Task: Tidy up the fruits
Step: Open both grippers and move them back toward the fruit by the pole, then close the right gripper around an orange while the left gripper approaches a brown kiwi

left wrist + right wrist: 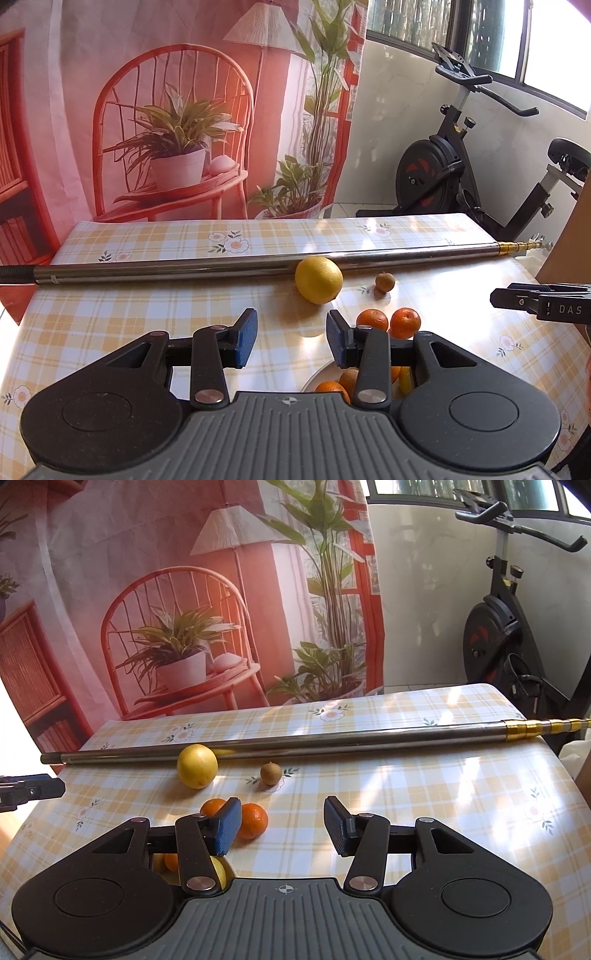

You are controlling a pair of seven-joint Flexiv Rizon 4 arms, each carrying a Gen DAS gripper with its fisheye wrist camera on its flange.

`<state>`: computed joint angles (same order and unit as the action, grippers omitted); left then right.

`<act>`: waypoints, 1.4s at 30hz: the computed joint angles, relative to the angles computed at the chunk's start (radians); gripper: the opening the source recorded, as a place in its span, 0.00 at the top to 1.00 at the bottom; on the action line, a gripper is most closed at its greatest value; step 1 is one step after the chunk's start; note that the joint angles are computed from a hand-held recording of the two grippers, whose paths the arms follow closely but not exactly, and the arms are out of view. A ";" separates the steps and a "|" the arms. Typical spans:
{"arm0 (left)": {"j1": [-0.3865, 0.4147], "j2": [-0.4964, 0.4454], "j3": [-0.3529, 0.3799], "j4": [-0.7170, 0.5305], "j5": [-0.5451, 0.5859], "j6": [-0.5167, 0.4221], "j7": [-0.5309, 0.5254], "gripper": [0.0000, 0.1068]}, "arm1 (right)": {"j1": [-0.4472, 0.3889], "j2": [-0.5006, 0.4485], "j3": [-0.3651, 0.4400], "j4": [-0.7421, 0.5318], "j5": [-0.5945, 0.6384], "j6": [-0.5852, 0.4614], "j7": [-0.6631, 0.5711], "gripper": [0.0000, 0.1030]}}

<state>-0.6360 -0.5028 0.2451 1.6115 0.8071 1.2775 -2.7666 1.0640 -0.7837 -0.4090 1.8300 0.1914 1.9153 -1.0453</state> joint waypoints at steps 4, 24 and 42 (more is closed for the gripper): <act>0.057 -0.054 -0.055 -0.034 -0.081 0.035 0.111 0.60 | -0.051 -0.011 0.038 -0.033 -0.032 -0.021 0.008 0.55; 0.295 -0.285 -0.350 -0.138 -0.566 0.105 0.710 0.60 | -0.183 -0.073 0.119 -0.122 -0.131 -0.055 0.088 0.53; 0.193 -0.284 -0.225 -0.106 -0.785 0.161 0.834 0.60 | -0.329 -0.124 0.284 -0.234 -0.295 -0.109 0.088 0.54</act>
